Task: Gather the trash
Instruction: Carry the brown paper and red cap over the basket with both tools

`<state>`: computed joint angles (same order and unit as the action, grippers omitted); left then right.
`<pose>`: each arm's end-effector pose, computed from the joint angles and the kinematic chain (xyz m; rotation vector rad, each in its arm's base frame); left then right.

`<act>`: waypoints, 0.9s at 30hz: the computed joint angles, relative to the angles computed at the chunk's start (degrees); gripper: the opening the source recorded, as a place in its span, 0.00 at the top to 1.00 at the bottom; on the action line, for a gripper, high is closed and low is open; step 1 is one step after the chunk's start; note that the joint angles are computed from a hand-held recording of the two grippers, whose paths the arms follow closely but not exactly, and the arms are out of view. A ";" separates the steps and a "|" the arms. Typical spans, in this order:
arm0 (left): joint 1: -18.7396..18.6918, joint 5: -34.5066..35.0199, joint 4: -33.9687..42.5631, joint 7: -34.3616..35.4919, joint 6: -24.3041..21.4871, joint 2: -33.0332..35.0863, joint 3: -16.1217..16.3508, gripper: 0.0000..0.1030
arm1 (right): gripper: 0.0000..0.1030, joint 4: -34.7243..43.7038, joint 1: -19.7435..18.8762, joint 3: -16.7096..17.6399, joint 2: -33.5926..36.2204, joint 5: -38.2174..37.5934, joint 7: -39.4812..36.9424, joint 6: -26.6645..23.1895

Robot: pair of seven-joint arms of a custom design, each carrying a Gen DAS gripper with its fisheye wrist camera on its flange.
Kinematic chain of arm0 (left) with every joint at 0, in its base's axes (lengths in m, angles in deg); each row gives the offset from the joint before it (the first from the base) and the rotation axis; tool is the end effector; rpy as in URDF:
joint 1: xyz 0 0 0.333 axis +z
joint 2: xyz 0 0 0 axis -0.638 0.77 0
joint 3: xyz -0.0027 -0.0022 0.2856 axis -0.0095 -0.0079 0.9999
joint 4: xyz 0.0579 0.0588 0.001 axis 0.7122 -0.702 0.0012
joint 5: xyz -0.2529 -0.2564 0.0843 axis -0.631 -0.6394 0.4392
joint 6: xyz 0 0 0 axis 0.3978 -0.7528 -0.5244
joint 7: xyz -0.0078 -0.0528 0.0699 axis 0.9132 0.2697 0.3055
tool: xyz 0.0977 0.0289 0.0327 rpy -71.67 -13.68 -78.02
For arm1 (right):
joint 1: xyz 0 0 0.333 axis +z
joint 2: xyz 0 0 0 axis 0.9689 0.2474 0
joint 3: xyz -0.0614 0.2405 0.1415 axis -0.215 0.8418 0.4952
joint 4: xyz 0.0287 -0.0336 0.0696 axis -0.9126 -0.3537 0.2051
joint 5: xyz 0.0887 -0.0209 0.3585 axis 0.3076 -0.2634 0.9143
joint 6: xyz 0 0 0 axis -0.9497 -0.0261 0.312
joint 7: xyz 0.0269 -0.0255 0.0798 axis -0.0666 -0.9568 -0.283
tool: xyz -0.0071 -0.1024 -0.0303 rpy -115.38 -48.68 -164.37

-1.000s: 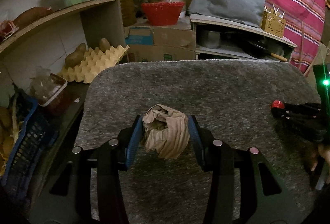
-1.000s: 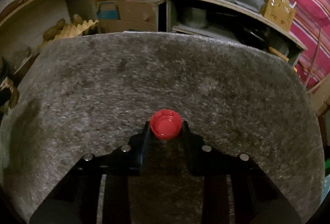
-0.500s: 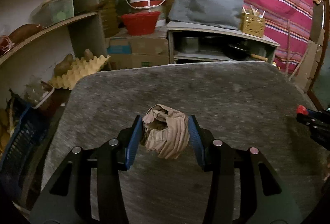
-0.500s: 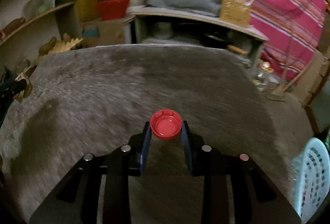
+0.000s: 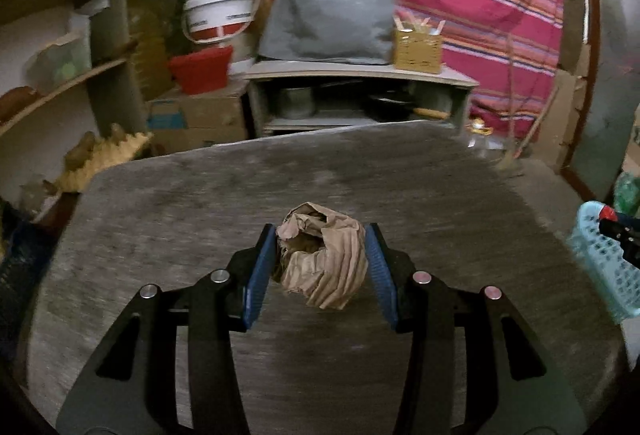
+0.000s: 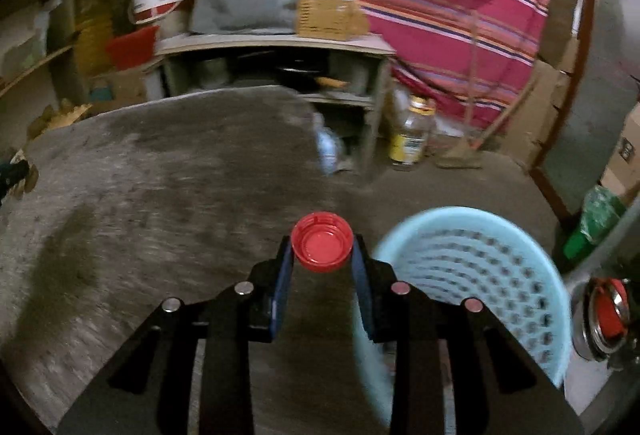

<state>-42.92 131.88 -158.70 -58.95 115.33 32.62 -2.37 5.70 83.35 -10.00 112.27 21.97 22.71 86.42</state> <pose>0.6515 -0.0654 0.2968 -1.8056 1.3701 -0.7121 0.7414 0.1293 0.2891 -1.9319 1.4408 -0.7012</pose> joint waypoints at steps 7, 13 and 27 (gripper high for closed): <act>-5.08 -3.84 7.72 3.98 -0.47 5.17 -1.71 0.57 | 0.71 -6.68 -5.61 -0.58 -3.75 1.05 -0.29 3.16; -10.16 -11.16 14.73 11.84 -0.48 10.01 -1.41 0.57 | 0.71 -7.16 -11.86 4.04 -3.60 2.98 -1.79 3.77; -17.25 -31.77 36.15 34.74 -3.01 24.89 -3.11 0.56 | 0.71 -6.07 -22.17 13.53 -0.68 7.92 -7.71 3.79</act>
<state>-60.17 100.12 -122.55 -24.21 112.32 57.50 -5.48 -0.37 61.17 3.53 111.60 29.89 15.00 90.20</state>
